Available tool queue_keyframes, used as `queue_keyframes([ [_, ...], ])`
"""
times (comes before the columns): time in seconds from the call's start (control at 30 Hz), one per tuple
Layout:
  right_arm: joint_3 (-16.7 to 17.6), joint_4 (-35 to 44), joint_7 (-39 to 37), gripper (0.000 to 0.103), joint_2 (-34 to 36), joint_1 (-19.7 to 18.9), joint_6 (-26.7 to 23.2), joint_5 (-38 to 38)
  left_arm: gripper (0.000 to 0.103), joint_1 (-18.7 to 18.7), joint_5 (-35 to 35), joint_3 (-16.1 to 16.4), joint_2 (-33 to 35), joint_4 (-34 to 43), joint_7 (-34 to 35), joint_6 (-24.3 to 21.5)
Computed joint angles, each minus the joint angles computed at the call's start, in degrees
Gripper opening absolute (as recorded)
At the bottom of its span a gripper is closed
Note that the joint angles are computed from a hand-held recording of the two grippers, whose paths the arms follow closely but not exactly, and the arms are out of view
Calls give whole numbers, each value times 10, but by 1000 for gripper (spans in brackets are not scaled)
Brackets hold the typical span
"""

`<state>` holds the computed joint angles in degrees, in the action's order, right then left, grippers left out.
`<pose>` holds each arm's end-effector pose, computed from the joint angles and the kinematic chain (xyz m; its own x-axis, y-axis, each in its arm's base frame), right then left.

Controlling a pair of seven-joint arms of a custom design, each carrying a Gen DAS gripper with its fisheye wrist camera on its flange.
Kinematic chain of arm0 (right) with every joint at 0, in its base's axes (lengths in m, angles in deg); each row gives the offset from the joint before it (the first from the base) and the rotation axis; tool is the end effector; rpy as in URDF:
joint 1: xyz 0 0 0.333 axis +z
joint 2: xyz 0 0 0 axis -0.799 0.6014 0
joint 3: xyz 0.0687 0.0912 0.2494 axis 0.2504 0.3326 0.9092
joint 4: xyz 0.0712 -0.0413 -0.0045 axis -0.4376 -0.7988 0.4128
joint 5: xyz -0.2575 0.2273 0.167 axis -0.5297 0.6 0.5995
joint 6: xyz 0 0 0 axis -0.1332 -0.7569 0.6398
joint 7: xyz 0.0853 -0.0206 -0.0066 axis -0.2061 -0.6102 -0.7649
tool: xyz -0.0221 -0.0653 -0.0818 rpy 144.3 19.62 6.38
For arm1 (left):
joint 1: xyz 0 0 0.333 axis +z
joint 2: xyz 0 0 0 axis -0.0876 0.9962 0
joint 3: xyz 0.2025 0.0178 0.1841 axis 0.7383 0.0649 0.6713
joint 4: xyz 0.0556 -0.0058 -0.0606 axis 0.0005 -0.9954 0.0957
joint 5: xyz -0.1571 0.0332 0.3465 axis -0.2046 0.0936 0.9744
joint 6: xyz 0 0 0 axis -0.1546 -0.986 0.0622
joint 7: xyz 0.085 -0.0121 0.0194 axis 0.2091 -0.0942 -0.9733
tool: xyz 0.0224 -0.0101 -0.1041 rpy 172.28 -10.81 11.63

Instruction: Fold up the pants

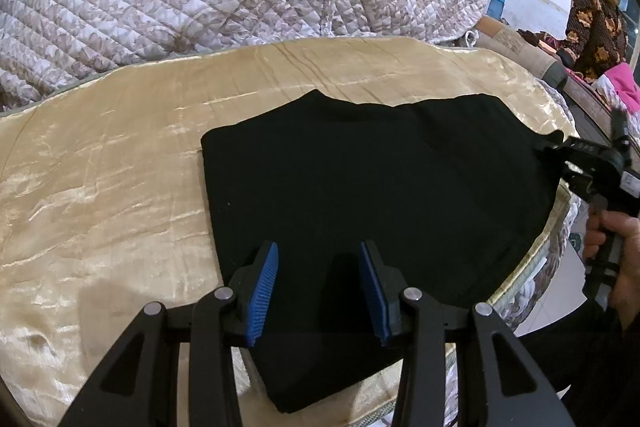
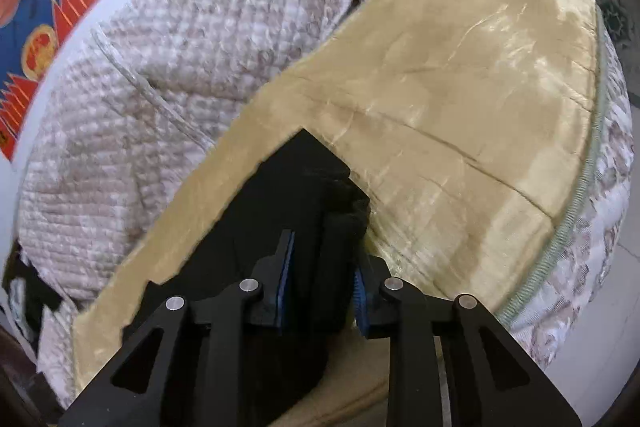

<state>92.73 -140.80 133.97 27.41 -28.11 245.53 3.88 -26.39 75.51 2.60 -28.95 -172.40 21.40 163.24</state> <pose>0.6136 0.3295 0.2171 -0.0572 -0.7761 -0.6281 -0.6367 0.5129 -0.5758 0.5257 -0.3114 0.3112 0.0122 -0.9952 0.0973 -0.7335 -0.0750 -0.6755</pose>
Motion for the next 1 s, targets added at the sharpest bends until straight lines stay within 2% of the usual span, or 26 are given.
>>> queue_keyframes([
  [0.03,-8,14,-1,26,5,4,-23,3,45,1,-1,0,-2,-1,-1,0],
  [0.1,4,12,-3,24,4,-7,-20,-9,45,1,-1,1,-7,-5,-4,-4],
  [0.2,71,-30,1,21,-17,-63,37,-83,45,3,4,3,-22,-15,-21,-18],
  [0.27,97,-50,11,20,-32,-86,59,-138,45,8,17,3,-34,-26,-47,-24],
  [0.43,122,-46,20,20,-52,-89,52,-239,45,31,28,-5,-63,-55,-90,-29],
  [0.57,144,-13,4,20,-45,-76,19,-303,45,51,43,-10,-87,-82,-126,-28],
  [0.67,173,19,-26,20,-25,-70,-18,-343,45,65,41,-16,-99,-96,-139,-28],
  [0.83,242,142,-107,20,67,-53,-145,-383,45,82,41,-24,-120,-120,-158,-35],
  [0.87,232,176,-138,20,85,-28,-176,-359,45,85,39,-26,-122,-124,-159,-36],
  [0.97,211,246,-144,20,125,11,-236,-362,45,93,39,-29,-128,-134,-166,-33],
  [1.0,209,249,-150,20,127,13,-239,-355,45,95,41,-30,-130,-136,-169,-31],
])
